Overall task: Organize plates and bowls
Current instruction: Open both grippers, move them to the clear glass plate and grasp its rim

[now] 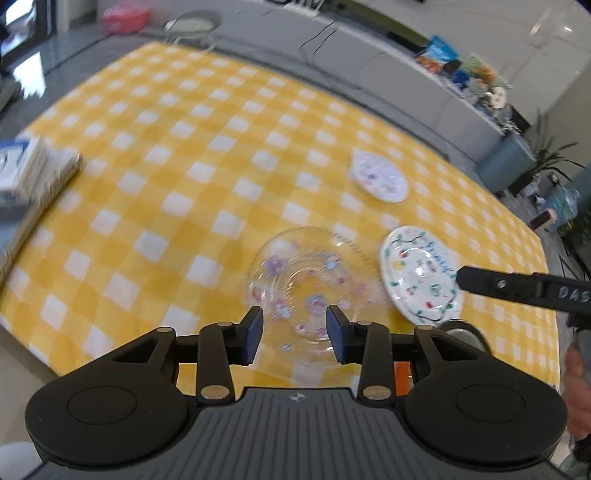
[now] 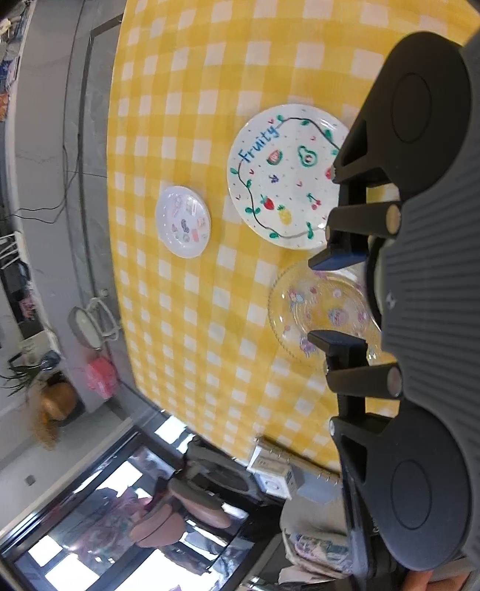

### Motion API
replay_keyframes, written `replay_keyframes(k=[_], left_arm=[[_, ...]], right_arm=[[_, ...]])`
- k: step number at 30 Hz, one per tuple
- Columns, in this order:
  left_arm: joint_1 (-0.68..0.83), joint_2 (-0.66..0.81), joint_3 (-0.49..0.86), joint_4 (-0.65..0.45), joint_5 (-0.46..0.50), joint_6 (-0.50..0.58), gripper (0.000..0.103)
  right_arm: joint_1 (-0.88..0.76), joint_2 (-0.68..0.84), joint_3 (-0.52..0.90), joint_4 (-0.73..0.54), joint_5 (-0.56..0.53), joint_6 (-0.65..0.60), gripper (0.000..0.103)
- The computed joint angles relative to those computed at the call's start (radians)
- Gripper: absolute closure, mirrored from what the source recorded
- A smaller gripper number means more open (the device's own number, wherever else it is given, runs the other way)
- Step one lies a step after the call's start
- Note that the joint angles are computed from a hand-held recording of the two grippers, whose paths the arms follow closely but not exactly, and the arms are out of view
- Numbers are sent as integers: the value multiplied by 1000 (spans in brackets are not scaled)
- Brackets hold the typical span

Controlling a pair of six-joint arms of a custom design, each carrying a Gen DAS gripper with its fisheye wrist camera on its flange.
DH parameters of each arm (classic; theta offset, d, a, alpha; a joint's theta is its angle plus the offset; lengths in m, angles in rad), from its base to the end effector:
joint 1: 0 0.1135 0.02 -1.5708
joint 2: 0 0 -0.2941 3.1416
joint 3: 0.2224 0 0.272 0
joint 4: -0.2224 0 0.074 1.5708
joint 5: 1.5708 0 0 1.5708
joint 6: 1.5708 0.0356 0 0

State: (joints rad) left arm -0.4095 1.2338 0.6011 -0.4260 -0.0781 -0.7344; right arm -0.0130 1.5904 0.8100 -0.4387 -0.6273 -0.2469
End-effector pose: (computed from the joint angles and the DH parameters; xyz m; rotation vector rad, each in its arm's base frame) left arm 0.2083 -0.0874 0.1871 -0.4562 2.6156 -0.2890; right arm 0.2922 0.0171 0.1670 -0.4542 2.5764 0.7799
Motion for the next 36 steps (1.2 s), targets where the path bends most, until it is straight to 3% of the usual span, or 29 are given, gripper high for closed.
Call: replay_keyframes(k=[10, 14, 17, 25, 27, 30, 36], left_arm=[[91, 152, -39, 110, 73, -9, 60], [115, 199, -40, 142, 96, 4, 60], [129, 228, -43, 160, 117, 13, 60], [153, 265, -55, 196, 153, 23, 78], [161, 257, -63, 210, 167, 26, 88], [157, 263, -55, 207, 165, 17, 89], [175, 284, -21, 206, 131, 31, 93]], right_arm=[[69, 313, 307, -206, 102, -165, 69], [112, 415, 401, -246, 123, -173, 77], [145, 470, 428, -243, 131, -171, 84], [176, 561, 490, -267, 151, -187, 89], [178, 574, 500, -277, 150, -192, 89], [185, 584, 500, -268, 158, -191, 97], [182, 581, 479, -203, 132, -138, 97]])
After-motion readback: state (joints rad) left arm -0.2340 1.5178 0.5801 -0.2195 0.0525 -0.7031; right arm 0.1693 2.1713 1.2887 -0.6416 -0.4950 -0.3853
